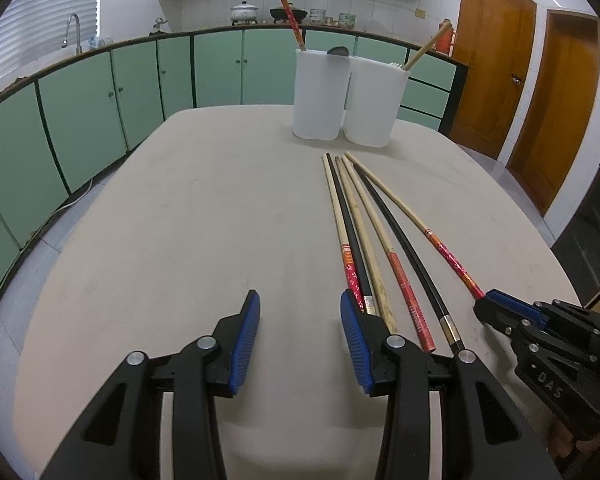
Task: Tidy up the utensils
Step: 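Close the right tool on the red-patterned chopstick while the left tool grasps a red-patterned chopstick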
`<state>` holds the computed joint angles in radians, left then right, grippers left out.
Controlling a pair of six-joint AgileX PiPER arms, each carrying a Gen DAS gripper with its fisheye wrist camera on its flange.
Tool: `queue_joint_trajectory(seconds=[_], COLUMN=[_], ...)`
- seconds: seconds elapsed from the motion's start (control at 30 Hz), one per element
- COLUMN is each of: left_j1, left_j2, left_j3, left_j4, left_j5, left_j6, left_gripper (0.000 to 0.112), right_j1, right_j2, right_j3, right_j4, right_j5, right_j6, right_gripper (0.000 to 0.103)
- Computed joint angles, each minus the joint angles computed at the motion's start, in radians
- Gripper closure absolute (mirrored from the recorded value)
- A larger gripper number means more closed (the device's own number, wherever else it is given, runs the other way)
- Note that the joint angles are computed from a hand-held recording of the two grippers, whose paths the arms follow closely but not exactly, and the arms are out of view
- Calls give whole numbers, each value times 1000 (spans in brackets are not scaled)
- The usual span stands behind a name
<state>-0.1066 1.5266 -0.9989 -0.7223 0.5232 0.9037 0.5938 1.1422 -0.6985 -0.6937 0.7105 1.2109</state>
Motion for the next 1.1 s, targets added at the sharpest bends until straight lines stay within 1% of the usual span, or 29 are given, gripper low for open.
queue_joint_trajectory(seconds=[0.07,0.33,0.5,0.7,0.9,1.1], left_j1=[2,-7,-25,-31,-55,-60], left_j2=[-3,-30,-41,-36,-35,-31], left_j3=[4,44,63,53,52,52], left_j4=[-8,-18,3,31,111,96], left_j5=[2,19,16,11,-16,-13], left_j6=[10,50,52,13,-66,-38], left_gripper=[71,71,71,71,71,71], right_j1=[13,9,-8,-20,-22,-24], right_j2=[-1,-9,-12,-11,-11,-9], right_j3=[6,7,12,13,13,13], right_j4=[-19,-18,-6,1,2,1], right_j5=[5,9,-12,-26,-27,-31], right_j6=[19,24,14,7,5,7], right_gripper=[98,98,98,98,98,98])
